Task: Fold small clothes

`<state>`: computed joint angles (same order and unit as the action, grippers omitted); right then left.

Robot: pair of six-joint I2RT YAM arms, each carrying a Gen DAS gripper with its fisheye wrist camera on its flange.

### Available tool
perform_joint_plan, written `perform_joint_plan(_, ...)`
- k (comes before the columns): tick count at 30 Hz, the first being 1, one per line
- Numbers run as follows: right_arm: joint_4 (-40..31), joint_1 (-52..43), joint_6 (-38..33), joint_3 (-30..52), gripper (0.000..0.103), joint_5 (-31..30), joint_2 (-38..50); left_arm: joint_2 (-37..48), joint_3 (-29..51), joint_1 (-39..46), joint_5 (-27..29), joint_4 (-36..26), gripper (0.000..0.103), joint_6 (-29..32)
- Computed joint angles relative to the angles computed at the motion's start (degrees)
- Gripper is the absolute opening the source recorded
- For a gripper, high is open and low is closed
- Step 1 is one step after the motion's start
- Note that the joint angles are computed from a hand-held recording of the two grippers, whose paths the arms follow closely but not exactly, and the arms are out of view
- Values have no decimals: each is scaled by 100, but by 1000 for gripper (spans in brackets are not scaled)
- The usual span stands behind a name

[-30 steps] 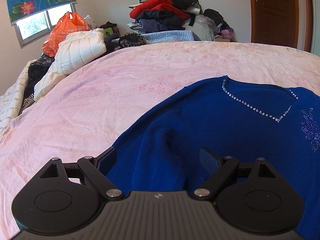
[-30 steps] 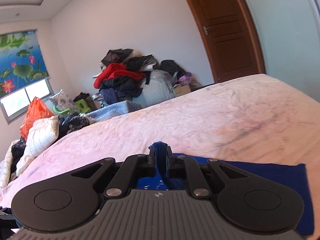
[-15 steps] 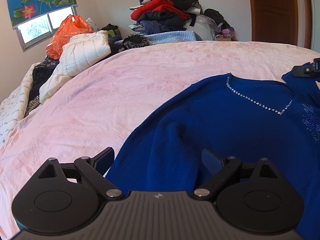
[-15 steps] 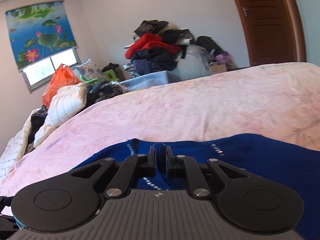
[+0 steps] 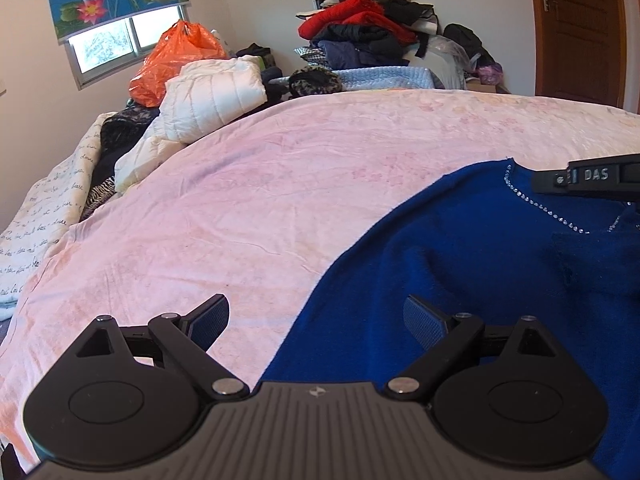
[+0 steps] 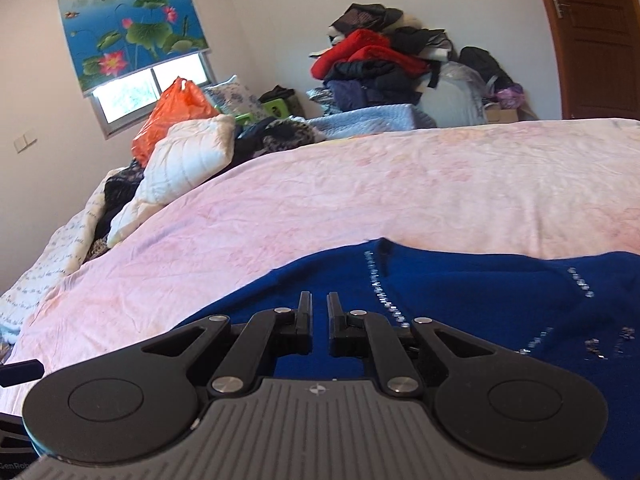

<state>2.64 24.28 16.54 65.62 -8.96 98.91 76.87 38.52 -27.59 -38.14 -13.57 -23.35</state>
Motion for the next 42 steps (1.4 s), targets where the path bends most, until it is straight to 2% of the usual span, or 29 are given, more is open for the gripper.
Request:
perform_joint_plan(3,-378,99,-70,261,8,14,99,-140,-87,47,29,-28,95,28)
perform_joint_plan(4,-528,87,-125,293,12,-46,66,-220,-150,61,39,-21,95,51)
perform_joint_plan(5,-669,86,-250,253,18,14,-48,-269,-194,78,41,-17,95,60)
perform_joint_plan(6,-775,63,-495,184,35,64,-184,-306,-232,110,53,-21,95,64)
perform_joint_plan(7,-773,52,-791,-19,46,162,-403,-344,-261,153,80,-28,95,64)
perform_joint_plan(8,-705,40,-1146,-281,61,271,-657,-382,-302,203,113,-13,95,52)
perform_joint_plan(9,-737,38,-1540,-517,63,427,-920,-412,-333,253,154,-8,95,22)
perform_joint_plan(11,-874,64,-2320,-942,62,770,-1408,-421,-350,344,268,-7,95,-55)
perform_joint_plan(13,-1016,58,-3032,-1279,62,848,-1761,-398,-363,390,381,49,95,-125)
perform_joint_plan(17,-918,334,-3830,-1644,53,1139,-1774,-213,-288,325,518,69,95,-166)
perform_joint_plan(19,-764,422,-3859,-1623,43,1304,-1530,-210,-299,226,451,64,95,-102)
perform_joint_plan(21,-717,368,-3681,-1419,20,1324,-1184,-266,-341,138,301,56,95,-20)
perform_joint_plan(23,-643,304,-3388,-1329,6,1228,-1050,-355,-390,137,173,35,95,21)
perform_joint_plan(28,-241,332,-3011,-1292,6,1296,-1074,-479,-402,487,327,-80,95,-123)
perform_joint_plan(32,-109,289,-2549,-837,6,917,-901,-584,-424,668,569,-144,95,-239)
perform_joint_plan(35,-54,512,-2656,-529,6,965,-642,-615,-410,613,454,-214,95,-203)
perform_joint_plan(37,-295,644,-2761,-167,6,959,-297,-640,-394,575,390,-280,95,-178)
perform_joint_plan(39,-837,696,-2751,286,16,865,144,-696,-390,560,362,-348,95,-163)
perform_joint_plan(41,-1019,682,-2577,337,26,693,306,-803,-418,554,317,-407,95,-138)
perform_joint_plan(42,-1049,653,-2474,274,26,615,243,-867,-440,558,299,-432,95,-123)
